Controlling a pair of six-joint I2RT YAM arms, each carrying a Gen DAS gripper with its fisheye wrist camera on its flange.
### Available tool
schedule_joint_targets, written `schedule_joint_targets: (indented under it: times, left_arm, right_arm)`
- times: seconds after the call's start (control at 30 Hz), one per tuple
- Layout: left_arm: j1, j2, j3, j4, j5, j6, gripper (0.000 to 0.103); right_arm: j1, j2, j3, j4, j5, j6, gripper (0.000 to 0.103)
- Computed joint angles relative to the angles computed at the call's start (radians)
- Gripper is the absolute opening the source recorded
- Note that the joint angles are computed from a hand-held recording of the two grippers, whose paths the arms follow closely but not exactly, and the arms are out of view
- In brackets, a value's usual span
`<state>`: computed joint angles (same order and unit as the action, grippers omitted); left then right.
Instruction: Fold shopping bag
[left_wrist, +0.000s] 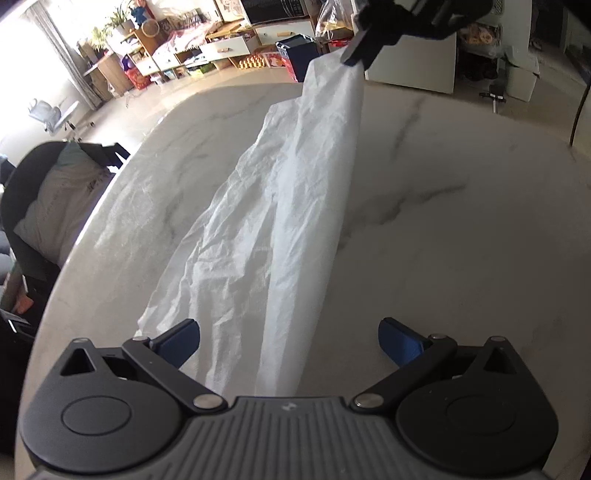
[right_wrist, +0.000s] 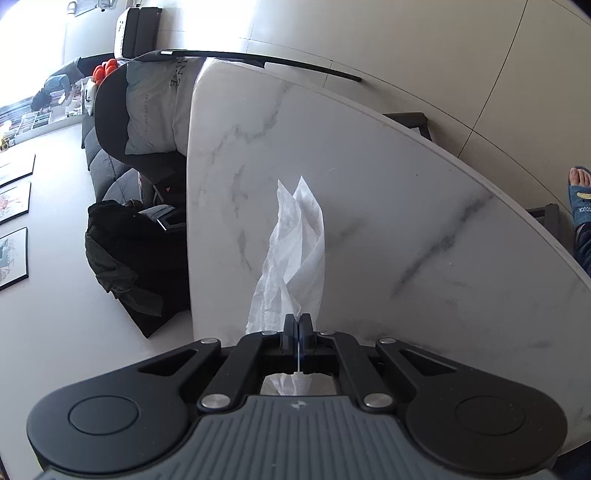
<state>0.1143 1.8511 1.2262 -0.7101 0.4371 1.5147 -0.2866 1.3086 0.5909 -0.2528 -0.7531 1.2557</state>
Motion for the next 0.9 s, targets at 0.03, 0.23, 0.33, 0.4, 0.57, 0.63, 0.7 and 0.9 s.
schedule_joint_targets:
  times: [0.03,0.23,0.33,0.4,0.57,0.63,0.7,0.9]
  left_arm:
    - [0.0,0.057,0.079,-0.083,-0.013,-0.025,0.1]
    - [0.022,0.23,0.365,-0.343,-0.007,-0.062,0.07]
    - [0.026,0.248,0.417,-0.356,-0.014,-0.107,0.042]
    - [0.034,0.3,0.507,-0.407,-0.006,-0.16,0.033]
    - [0.035,0.373,0.63,-0.491,0.001,-0.166,0.03]
    - [0.03,0.377,0.64,-0.498,-0.007,-0.154,0.03]
    - [0.017,0.39,0.661,-0.508,-0.016,-0.156,0.03]
    - [-0.022,0.411,0.692,-0.514,-0.058,-0.153,0.03]
  right_arm:
    - [-0.006,0.001,0.0,0.0,-0.003,-0.002,0.0]
    - [-0.038,0.015,-0.004,0.028,-0.042,-0.042,0.001]
    - [-0.044,0.016,-0.023,0.057,-0.055,-0.061,0.002]
    - [-0.05,0.014,-0.04,0.086,-0.07,-0.081,0.003]
    - [-0.068,0.014,-0.043,0.05,-0.071,-0.179,0.003]
    - [-0.08,0.014,-0.052,0.06,-0.069,-0.193,0.003]
    - [-0.085,0.011,-0.051,0.06,-0.057,-0.249,0.009]
    - [0.066,-0.16,0.043,-0.107,0.325,-0.764,0.053]
